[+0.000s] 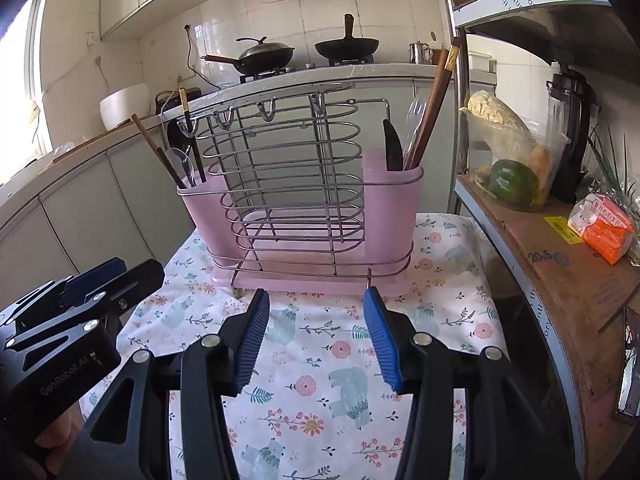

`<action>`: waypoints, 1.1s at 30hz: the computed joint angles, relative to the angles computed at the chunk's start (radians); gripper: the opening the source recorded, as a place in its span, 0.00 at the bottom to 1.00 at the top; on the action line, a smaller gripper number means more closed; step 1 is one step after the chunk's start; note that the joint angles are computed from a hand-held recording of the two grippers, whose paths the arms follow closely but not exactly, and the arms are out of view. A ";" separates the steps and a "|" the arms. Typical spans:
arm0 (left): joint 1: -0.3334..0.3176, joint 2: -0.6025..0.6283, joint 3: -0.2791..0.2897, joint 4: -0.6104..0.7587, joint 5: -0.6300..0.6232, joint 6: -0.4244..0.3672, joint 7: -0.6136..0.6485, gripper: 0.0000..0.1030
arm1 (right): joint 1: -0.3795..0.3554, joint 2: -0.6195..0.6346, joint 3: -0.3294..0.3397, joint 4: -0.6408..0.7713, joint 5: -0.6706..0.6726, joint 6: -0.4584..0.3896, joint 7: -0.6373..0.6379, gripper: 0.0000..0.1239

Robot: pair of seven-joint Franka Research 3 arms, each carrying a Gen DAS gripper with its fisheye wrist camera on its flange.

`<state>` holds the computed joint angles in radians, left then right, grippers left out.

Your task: Organize utensils

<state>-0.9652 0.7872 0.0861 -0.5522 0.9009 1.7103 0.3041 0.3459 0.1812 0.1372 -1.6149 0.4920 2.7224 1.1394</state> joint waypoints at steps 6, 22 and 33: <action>-0.003 0.008 0.007 0.014 -0.006 -0.002 0.003 0.49 | 0.001 -0.002 0.001 -0.004 0.001 0.004 -0.001 0.39; -0.007 0.033 0.014 0.058 -0.016 -0.016 0.015 0.49 | 0.003 -0.005 0.001 -0.010 -0.003 0.002 -0.003 0.39; -0.014 0.018 0.037 0.027 -0.035 -0.002 -0.001 0.49 | 0.005 -0.003 0.002 -0.011 -0.005 0.000 -0.004 0.39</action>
